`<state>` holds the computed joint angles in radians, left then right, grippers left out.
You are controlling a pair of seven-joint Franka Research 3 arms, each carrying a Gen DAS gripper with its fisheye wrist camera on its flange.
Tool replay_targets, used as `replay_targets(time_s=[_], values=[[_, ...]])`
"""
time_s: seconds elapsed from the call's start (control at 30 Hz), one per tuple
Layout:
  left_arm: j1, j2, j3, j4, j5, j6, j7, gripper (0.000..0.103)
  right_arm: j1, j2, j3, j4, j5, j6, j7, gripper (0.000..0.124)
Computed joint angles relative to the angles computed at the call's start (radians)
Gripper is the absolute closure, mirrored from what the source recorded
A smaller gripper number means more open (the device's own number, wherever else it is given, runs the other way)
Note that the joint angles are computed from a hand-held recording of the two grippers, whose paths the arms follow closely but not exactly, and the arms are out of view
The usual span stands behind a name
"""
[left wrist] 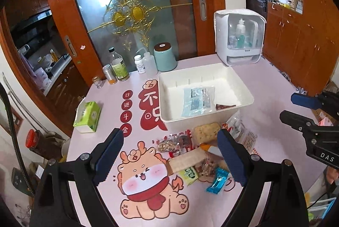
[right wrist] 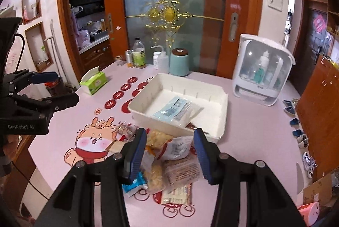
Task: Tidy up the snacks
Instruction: 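Grasp the wafer biscuit with the left tool while the right grasps the OATS bar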
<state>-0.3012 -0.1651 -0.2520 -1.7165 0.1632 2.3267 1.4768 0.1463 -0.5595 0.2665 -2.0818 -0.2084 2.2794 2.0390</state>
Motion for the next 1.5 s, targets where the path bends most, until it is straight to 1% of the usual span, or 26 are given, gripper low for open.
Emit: replay_targets(time_s=[0.3,0.4,0.57,0.63,0.73,0.8,1.0,1.13,1.17,1.2,1.23,1.37,1.47,1.5], values=[[-0.002,-0.026,0.030,-0.101,-0.080,0.010,0.118,0.014,0.037,0.020,-0.004,-0.054,0.040,0.013,-0.007,0.077],[0.000,-0.004,0.035,-0.118,-0.098,0.000,0.171,0.014,0.048,0.042,0.003,-0.068,0.043,0.003,-0.003,0.077],[0.014,0.068,0.031,-0.124,-0.079,-0.016,0.251,0.014,0.072,0.103,0.006,-0.077,0.038,-0.013,0.015,0.077],[0.020,0.113,0.032,-0.103,-0.097,-0.042,0.294,0.014,0.082,0.137,0.004,-0.071,0.033,-0.020,0.025,0.077],[0.032,0.199,0.029,-0.044,-0.149,-0.115,0.372,0.014,0.098,0.190,-0.007,-0.057,0.024,-0.029,0.033,0.077],[0.039,0.244,0.021,-0.019,-0.153,-0.138,0.395,0.014,0.112,0.227,-0.017,-0.043,0.022,-0.036,0.032,0.077],[0.045,0.372,-0.006,0.069,-0.157,-0.174,0.463,0.014,0.141,0.308,-0.037,-0.006,-0.021,-0.056,0.063,0.077],[0.036,0.453,-0.023,0.143,-0.157,-0.223,0.492,0.014,0.157,0.350,-0.060,0.020,-0.028,-0.064,0.081,0.077],[0.034,0.468,-0.024,0.160,-0.156,-0.235,0.496,0.014,0.161,0.358,-0.064,0.025,-0.028,-0.066,0.083,0.082],[0.031,0.484,-0.026,0.175,-0.154,-0.245,0.500,0.014,0.164,0.366,-0.070,0.030,-0.025,-0.069,0.085,0.092],[0.028,0.499,-0.028,0.190,-0.150,-0.255,0.502,0.014,0.167,0.373,-0.076,0.034,-0.017,-0.073,0.086,0.096],[0.017,0.564,-0.028,0.257,-0.138,-0.297,0.494,0.014,0.170,0.374,-0.093,0.025,0.005,-0.060,0.118,0.100],[0.020,0.613,-0.032,0.322,-0.161,-0.338,0.481,0.014,0.169,0.368,-0.101,0.016,0.030,-0.044,0.132,0.101],[0.024,0.627,-0.035,0.344,-0.175,-0.357,0.478,0.016,0.168,0.367,-0.102,0.014,0.034,-0.041,0.137,0.101]])
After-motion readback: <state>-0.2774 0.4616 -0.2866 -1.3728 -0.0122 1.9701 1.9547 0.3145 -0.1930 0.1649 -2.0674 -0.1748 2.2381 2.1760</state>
